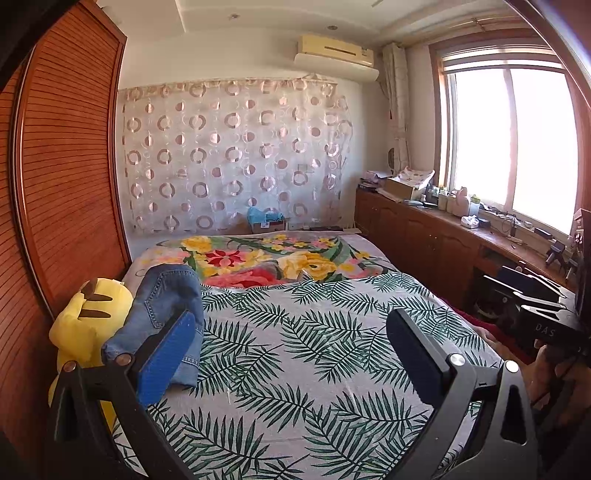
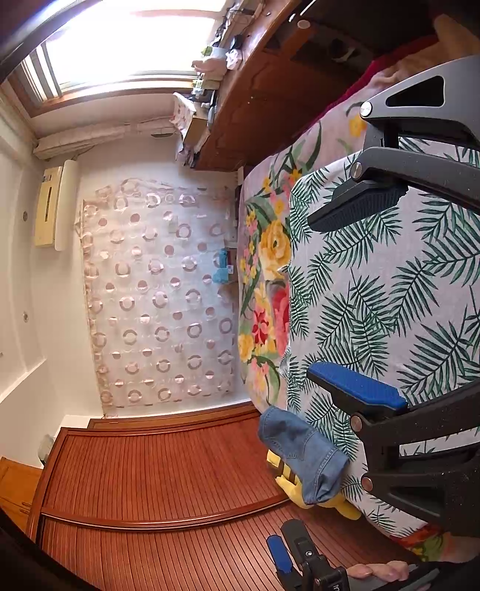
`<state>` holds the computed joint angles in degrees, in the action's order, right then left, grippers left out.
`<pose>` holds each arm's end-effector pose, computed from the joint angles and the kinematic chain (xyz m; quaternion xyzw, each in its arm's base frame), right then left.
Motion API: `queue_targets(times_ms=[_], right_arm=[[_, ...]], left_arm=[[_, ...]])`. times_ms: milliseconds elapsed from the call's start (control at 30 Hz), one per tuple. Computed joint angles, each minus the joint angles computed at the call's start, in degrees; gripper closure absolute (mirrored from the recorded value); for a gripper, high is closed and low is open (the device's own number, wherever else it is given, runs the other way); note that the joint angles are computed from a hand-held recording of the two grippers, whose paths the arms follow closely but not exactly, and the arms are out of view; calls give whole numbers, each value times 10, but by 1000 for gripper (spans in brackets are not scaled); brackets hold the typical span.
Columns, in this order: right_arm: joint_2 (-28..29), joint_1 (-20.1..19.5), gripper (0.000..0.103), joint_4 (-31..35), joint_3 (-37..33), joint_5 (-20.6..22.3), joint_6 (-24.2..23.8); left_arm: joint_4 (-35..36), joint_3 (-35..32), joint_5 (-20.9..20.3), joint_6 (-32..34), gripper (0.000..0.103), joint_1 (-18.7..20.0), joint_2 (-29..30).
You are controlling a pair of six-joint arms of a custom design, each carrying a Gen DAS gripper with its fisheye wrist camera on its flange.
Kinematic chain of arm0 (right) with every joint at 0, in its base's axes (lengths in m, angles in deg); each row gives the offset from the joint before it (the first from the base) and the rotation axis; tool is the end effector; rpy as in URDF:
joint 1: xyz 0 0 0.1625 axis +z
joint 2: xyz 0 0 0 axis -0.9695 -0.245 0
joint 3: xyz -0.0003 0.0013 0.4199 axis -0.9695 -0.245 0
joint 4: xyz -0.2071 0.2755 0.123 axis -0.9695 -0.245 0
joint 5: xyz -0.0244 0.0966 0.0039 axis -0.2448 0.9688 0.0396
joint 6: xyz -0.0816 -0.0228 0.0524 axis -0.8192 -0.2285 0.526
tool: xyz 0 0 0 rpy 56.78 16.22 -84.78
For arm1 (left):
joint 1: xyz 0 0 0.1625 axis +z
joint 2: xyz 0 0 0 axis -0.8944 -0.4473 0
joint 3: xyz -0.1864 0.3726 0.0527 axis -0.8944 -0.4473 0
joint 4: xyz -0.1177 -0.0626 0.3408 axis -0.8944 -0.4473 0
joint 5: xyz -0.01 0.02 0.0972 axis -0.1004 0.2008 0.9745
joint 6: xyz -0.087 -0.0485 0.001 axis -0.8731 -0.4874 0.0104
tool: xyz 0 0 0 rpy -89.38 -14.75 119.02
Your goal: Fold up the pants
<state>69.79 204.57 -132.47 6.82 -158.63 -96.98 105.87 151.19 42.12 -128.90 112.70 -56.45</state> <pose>0.5006 -0.5062 0.0681 0.2970 -0.7893 0.4935 0.2127 -0.1909 -0.5344 0.3921 0.2778 0.7859 -0.4825 0.2691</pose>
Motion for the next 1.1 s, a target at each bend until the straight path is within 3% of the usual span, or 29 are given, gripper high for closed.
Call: queue_targets(times_ms=[1100], right_arm=[[-18, 1, 28, 0, 18, 8, -5]], left_arm=[[-1, 1, -3, -2, 0, -3, -1]])
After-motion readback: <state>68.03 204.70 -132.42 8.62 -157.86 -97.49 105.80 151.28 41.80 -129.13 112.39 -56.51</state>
